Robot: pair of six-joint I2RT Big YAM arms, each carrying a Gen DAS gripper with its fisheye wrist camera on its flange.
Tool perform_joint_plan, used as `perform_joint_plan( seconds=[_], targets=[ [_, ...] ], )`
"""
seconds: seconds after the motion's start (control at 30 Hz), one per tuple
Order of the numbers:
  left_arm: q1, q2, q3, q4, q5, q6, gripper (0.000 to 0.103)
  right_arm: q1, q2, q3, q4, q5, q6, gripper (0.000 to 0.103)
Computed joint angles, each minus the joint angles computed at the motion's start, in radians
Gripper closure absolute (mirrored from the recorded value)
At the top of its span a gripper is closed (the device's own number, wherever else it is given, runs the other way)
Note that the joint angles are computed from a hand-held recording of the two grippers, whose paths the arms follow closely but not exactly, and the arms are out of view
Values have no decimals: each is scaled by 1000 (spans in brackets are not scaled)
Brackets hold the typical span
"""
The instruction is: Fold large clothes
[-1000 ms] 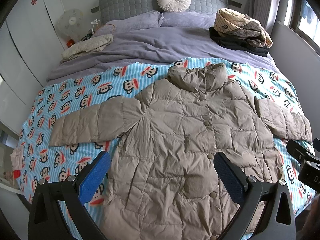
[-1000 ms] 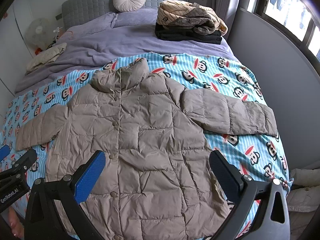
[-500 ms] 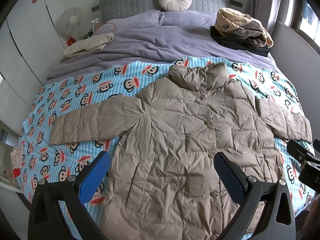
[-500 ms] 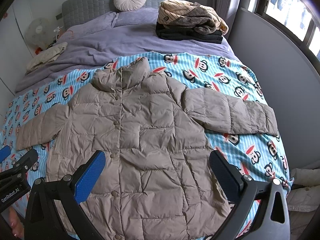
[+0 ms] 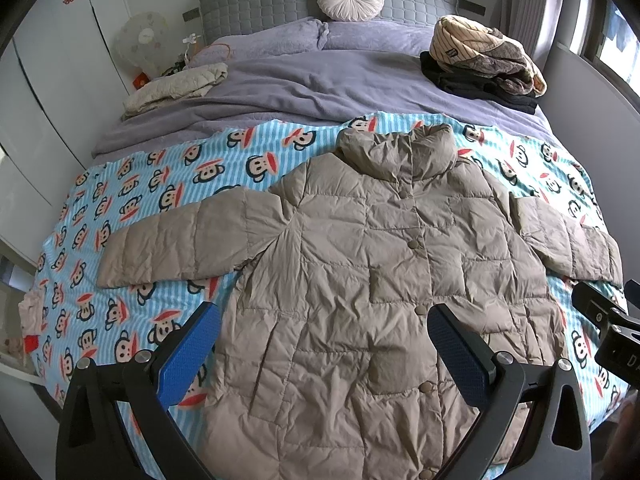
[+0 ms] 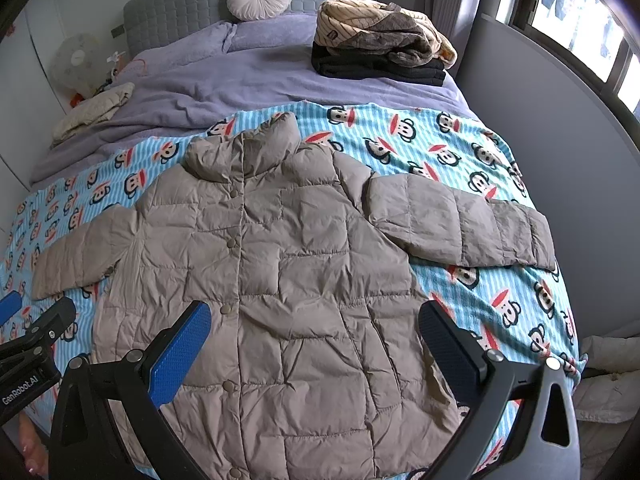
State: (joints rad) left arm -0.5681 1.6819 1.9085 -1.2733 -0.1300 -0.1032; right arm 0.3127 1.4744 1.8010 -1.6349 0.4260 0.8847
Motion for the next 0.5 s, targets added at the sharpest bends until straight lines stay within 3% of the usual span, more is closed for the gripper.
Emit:
perform_joint_plan(
  seconds=[0.3, 0.5],
  targets=[
    [10, -15, -31, 6, 15, -10, 0, 5, 23, 33, -18, -7, -4, 0],
    [59, 3, -48, 10, 73, -15, 0, 16, 43, 30, -10, -40, 0, 0]
  ],
)
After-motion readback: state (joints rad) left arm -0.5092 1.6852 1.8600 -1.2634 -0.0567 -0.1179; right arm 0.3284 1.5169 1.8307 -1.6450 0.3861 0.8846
